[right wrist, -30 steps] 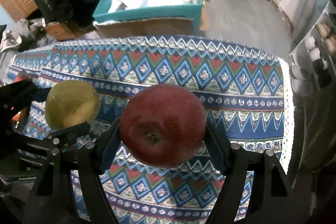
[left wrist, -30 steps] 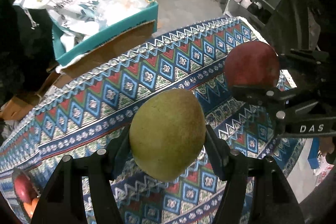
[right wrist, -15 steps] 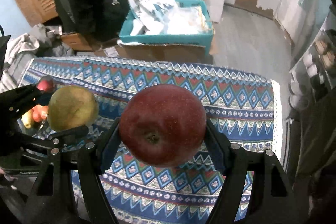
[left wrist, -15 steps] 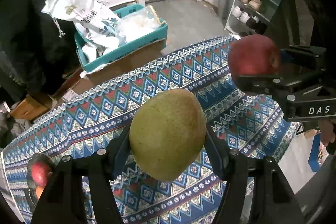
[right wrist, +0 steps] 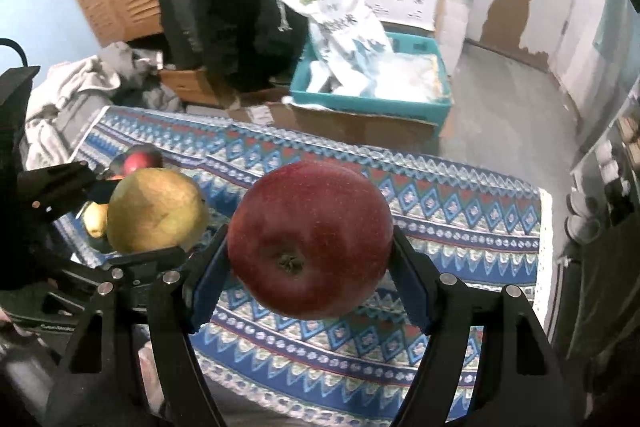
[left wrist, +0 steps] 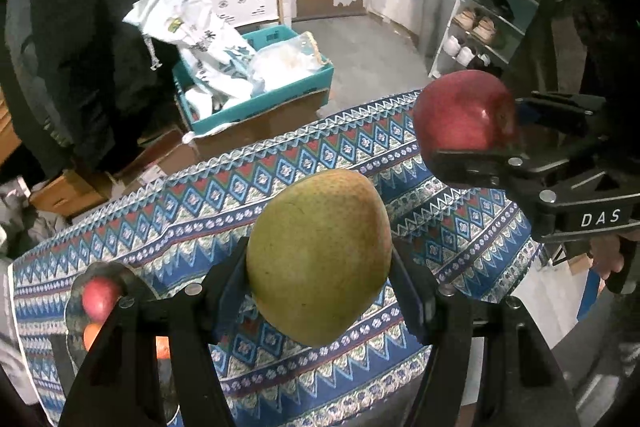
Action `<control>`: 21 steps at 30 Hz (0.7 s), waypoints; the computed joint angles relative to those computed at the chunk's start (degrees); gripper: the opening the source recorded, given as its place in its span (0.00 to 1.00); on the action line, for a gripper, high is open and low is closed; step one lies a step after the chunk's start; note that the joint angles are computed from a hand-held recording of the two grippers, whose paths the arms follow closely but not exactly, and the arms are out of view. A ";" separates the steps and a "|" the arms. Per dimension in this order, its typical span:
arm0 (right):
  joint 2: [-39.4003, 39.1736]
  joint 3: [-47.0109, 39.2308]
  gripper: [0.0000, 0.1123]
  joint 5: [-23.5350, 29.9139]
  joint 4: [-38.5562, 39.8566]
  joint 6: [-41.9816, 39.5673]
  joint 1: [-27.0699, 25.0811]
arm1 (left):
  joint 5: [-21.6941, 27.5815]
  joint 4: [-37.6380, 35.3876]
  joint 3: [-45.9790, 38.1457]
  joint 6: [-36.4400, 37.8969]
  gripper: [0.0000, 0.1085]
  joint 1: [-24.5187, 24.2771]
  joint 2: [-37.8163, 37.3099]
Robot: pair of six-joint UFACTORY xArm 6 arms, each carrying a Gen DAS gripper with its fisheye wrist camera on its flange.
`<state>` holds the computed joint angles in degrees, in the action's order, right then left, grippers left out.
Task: Organize fruits
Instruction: 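Carry the green pear and red apple over the glass bowl with both tools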
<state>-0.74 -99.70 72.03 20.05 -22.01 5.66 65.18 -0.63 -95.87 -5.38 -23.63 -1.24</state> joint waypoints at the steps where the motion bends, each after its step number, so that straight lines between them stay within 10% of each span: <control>1: -0.18 0.08 0.66 -0.06 0.03 0.05 0.33 | -0.02 -0.05 0.33 -0.01 0.62 0.23 -0.45; 21: 1.95 -4.38 0.66 -0.23 2.81 0.70 7.87 | -1.74 -1.56 12.06 0.76 0.62 7.55 -12.12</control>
<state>1.21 -104.08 71.80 22.86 -21.31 13.53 63.44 -2.19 -83.81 -4.62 -16.08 -13.36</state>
